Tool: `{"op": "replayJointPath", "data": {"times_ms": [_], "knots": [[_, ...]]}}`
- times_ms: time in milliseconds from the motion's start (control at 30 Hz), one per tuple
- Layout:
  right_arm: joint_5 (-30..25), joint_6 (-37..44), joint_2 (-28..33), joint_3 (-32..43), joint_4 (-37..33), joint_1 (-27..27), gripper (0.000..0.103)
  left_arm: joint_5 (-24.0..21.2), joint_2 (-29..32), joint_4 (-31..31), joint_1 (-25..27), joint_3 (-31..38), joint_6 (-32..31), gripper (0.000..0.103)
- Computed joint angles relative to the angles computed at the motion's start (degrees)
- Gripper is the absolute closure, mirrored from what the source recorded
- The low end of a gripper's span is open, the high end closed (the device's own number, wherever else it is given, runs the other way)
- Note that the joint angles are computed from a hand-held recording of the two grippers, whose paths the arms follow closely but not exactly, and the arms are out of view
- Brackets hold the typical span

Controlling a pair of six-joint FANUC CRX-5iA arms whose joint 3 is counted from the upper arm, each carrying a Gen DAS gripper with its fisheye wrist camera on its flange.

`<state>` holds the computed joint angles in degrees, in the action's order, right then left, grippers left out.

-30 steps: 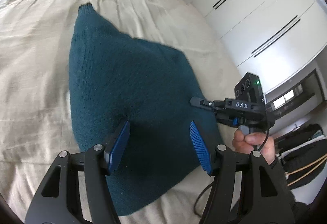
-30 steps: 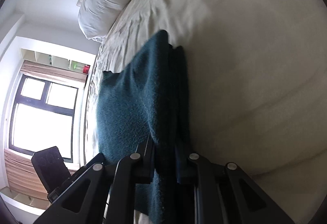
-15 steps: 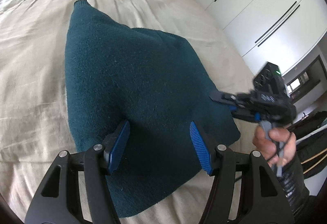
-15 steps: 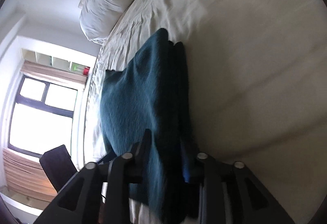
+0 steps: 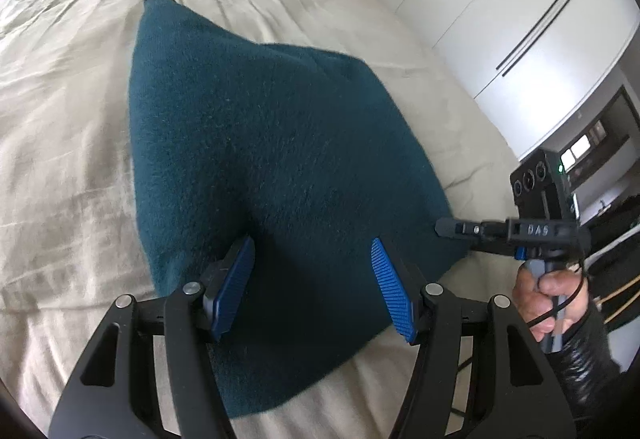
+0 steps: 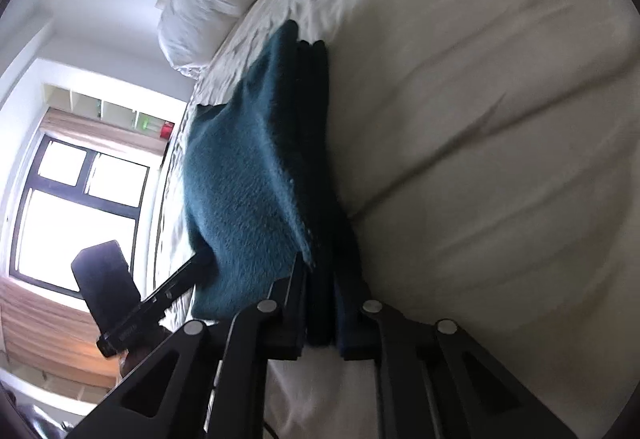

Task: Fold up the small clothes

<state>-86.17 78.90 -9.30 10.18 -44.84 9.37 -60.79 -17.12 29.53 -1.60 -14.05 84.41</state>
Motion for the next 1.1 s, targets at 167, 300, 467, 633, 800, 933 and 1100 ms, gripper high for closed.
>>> {"op": "replayJointPath", "data": {"times_ms": [167,300,467,633,800,933,1100], "knots": [[-1.08,-0.87,-1.37,2.47,4.56,-1.24,0.064,0.58,0.64,-1.34,2.69,4.90,-1.19,0.043],[0.36,0.34,0.18,6.45,-1.37,-4.14,0.064,2.46,6.43,-1.23,4.27,9.72,-2.63,0.043],[2.85,1.99,6.97,12.04,-5.69,0.64,0.064,2.64,13.76,-0.48,4.77,13.28,-0.39,0.044],[5.00,-1.16,14.68,16.86,-1.05,6.93,0.066,2.12,17.20,-9.21,1.66,17.73,3.02,0.044],[6.39,-0.34,14.13,13.17,-3.73,4.36,0.083,3.49,16.83,-12.33,0.10,17.40,4.12,0.044],[6.18,0.28,9.46,9.89,-3.73,3.08,0.070,4.73,13.97,-13.53,-0.38,15.60,4.96,0.044],[5.03,1.69,4.86,5.63,-3.84,3.92,0.059,5.00,11.14,-18.86,-2.59,14.58,7.13,0.044]]}}
